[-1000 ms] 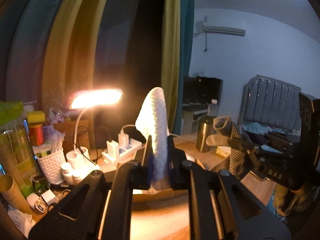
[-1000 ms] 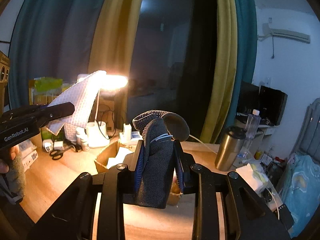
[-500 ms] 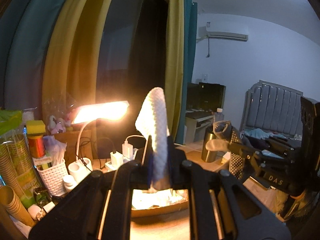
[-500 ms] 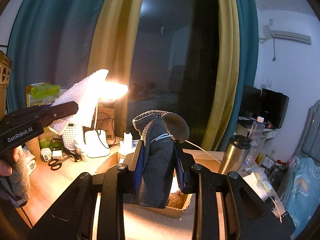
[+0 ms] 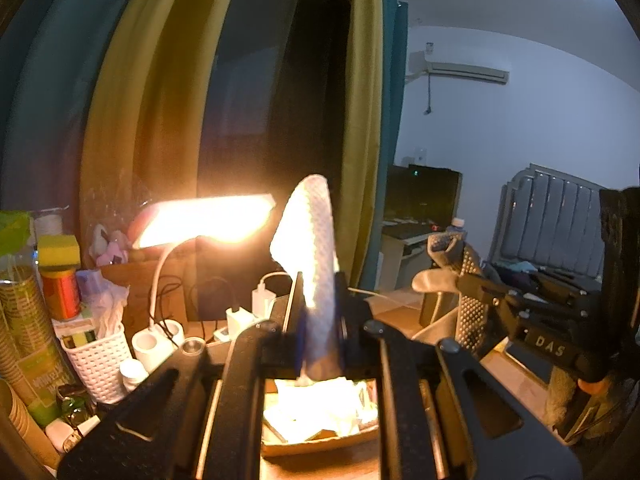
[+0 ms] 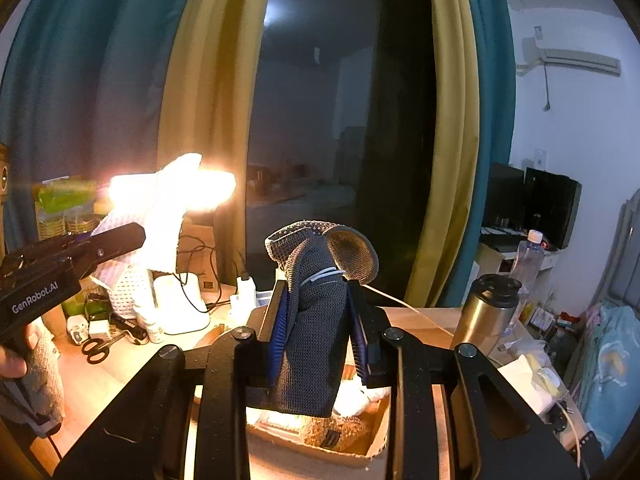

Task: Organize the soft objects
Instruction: 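Carry the glove and paper towel over the cardboard box with both grippers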

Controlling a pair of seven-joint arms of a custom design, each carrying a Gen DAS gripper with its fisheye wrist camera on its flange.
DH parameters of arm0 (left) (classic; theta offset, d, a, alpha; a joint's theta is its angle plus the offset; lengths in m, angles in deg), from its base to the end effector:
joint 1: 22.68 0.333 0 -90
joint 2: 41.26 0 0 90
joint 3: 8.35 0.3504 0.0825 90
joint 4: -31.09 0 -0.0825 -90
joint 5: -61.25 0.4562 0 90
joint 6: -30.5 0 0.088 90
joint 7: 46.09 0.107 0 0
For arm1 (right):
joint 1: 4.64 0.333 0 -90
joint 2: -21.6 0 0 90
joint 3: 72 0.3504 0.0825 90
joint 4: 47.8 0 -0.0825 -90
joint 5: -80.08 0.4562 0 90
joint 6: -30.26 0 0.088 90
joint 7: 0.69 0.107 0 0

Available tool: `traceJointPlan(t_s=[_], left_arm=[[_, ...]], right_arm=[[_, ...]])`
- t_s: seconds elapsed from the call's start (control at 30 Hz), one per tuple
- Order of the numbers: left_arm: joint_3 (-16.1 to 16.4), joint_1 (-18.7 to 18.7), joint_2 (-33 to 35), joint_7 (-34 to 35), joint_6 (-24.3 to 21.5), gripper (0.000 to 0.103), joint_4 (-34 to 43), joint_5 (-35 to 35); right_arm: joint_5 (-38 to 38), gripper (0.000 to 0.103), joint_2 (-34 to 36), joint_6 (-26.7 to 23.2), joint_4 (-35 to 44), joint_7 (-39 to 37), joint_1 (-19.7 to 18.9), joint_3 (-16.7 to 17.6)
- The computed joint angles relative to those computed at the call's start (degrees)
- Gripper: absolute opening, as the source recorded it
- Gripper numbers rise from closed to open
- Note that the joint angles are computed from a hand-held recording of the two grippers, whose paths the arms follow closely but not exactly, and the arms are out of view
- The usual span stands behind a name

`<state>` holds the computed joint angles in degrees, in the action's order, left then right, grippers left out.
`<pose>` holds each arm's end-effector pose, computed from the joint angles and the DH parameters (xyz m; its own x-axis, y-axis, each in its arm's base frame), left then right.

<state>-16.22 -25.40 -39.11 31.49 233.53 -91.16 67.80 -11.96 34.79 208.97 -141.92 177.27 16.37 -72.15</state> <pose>0.6271 -0.1303 0.5552 -0.2032 -0.9714 0.1230 -0.2206 -0.0769 -0.9723 0.6455 0.3377 0.5630 0.3548 -0.9319 0.0752 -0.2525 -0.1730 -0.9520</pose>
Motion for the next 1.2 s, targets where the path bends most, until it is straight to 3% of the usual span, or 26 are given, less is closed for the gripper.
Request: traceJointPlan(t_s=[0.2, 0.37, 0.6, 0.73, 1.2], left_arm=[[-0.09, -0.24, 2.73, 1.75, -2.23, 0.011, 2.23, -1.89], [-1.23, 1.75, 5.68, -1.14, -4.41, 0.011, 4.60, 1.66], [-3.08, 3.90, 8.73, -3.75, -7.83, 0.011, 6.84, 4.17], [-3.21, 3.79, 10.06, -3.12, -9.79, 0.011, 7.80, 2.94], [-8.29, 7.71, 13.97, 0.99, -16.18, 0.011, 9.58, -0.57]], right_arm=[[10.15, 0.030, 3.33, 0.59, 1.38, -8.77, 0.39, -0.92], [21.31, 0.030, 6.26, 1.06, 2.05, -19.27, -0.19, -0.41], [34.80, 0.030, 9.54, 0.69, 2.55, -32.39, -2.33, 2.66], [42.28, 0.030, 11.40, -0.35, 2.90, -40.70, -4.89, 6.49], [58.70, 0.030, 15.57, -3.52, 4.24, -57.43, -6.86, 11.21]])
